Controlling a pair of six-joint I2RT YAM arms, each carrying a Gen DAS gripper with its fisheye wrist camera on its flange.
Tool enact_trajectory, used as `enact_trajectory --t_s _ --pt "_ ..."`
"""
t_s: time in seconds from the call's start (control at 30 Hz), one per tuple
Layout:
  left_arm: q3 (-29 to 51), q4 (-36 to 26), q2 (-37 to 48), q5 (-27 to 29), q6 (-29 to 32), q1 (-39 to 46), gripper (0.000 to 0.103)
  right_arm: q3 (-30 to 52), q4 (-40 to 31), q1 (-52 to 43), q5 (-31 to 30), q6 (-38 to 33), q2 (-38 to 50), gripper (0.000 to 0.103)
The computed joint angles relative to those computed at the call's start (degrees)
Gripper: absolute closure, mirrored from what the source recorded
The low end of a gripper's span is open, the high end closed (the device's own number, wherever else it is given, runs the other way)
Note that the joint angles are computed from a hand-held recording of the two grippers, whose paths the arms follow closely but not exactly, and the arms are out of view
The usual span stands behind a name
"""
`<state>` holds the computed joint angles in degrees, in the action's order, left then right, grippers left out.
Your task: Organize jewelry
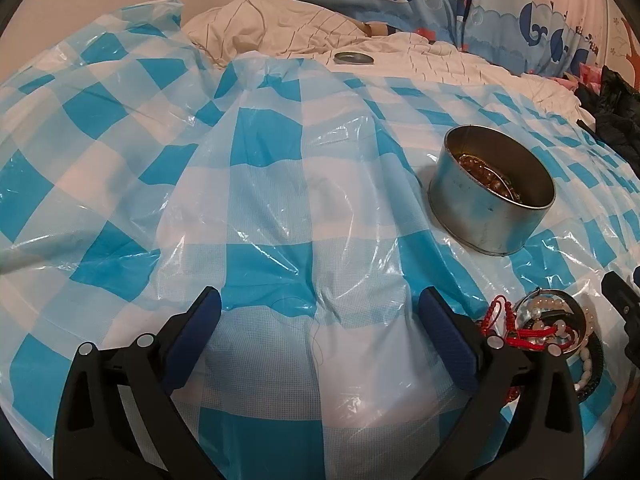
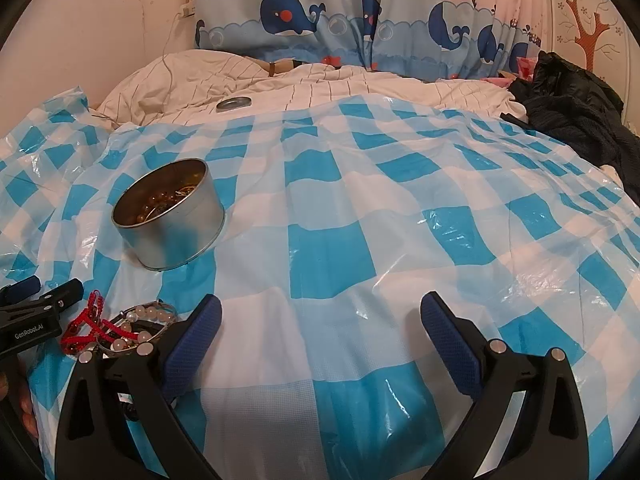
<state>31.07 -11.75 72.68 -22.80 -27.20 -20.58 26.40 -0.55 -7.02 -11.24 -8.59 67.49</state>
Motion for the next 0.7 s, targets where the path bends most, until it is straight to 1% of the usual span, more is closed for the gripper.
enact_trajectory --t_s 0.7 --pt "0.21 0.03 0.65 -0.42 -0.31 -0.32 0.008 0.0 0.21 -0.22 -0.21 -0.11 0.2 0.008"
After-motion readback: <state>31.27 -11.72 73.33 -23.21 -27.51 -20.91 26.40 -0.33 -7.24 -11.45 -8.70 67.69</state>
